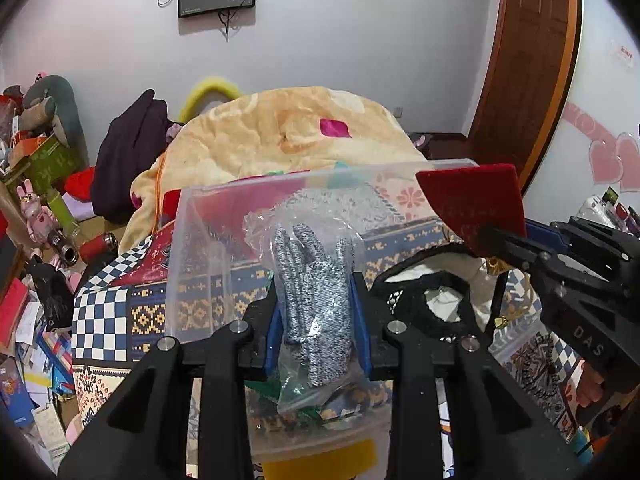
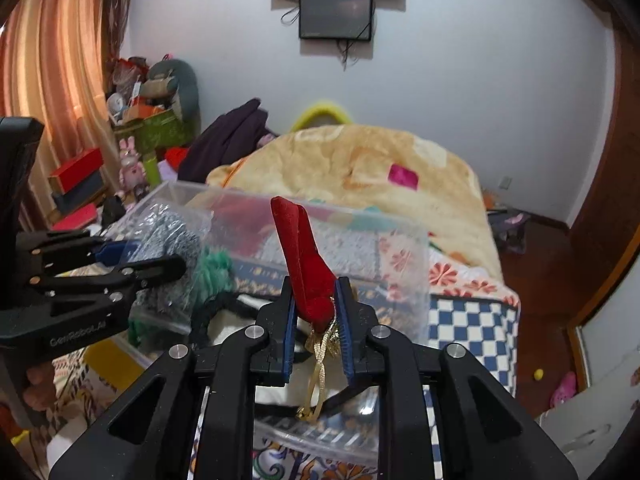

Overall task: Organize soft objects
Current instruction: 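Carry the red pouch and bagged glove with both tools over the box, then release the pouch and bagged glove into the box, opening both tools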

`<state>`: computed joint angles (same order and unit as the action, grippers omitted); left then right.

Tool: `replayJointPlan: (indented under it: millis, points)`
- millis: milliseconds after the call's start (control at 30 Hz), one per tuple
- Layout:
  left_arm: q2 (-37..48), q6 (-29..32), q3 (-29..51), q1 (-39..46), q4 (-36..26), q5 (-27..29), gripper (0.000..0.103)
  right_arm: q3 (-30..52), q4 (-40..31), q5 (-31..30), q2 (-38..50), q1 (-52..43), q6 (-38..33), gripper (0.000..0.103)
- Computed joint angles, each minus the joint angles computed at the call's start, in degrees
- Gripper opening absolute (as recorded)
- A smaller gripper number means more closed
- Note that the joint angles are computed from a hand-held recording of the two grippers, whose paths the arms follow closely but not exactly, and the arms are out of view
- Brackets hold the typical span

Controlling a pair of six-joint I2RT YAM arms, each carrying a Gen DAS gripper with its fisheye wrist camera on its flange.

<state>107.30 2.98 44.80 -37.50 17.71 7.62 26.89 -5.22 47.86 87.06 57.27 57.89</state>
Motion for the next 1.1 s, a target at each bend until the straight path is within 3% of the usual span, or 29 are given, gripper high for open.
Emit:
replayJointPlan:
  millis: [167, 300, 467, 533, 567, 700, 800, 900, 1100]
  points:
    - [-0.78, -0.12, -0.98, 0.21, -0.37, 1.97, 0.037, -0.15, -1.36, -1.94, -1.04, 0.96, -0.21, 0.021]
    - [-3.61, 0.03, -3.76, -0.28, 0.93, 2.05, 0.047, -0.23, -0.09, -2.50, -1.48, 1.36, -0.20, 0.040]
    - [-9.80, 0.44, -8.51, -0.40, 2.14, 2.25, 0.057, 0.86, -3.50, 0.52, -2.45, 5.22, 2.57, 0.044]
    - [-12.66, 0.26, -10.63, 0.26, 2.41, 3.53, 0.065, 1.39, -6.18, 2.18, -3.65, 7.42, 4.68, 0.049]
    - [-14.02, 0.16, -11.78, 0.52, 2.67, 3.91, 0.068, 1.51, -7.46, 3.14, -4.25, 8.59, 5.93, 0.055]
    - [-20.59, 0.74, -17.45, 0.87, 3.66, 4.14, 0.077, 3.23, -17.50, 9.18, -5.57, 15.71, 15.66, 0.073]
    - [-25.80, 1.90, -21.81, 0.88, 3.36, 3.98, 0.084, 5.15, -27.60, 12.13, -4.64, 21.54, 27.46, 0.085]
    - [-30.37, 2.78, -25.51, 0.84, 2.36, 4.44, 0.090, 7.33, -36.88, 13.37, -1.49, 25.87, 39.74, 0.086]
    - [-35.85, 2.31, -32.06, 0.18, 2.13, 4.28, 0.096, 9.33, -44.65, 10.87, 4.96, 31.43, 55.13, 0.086]
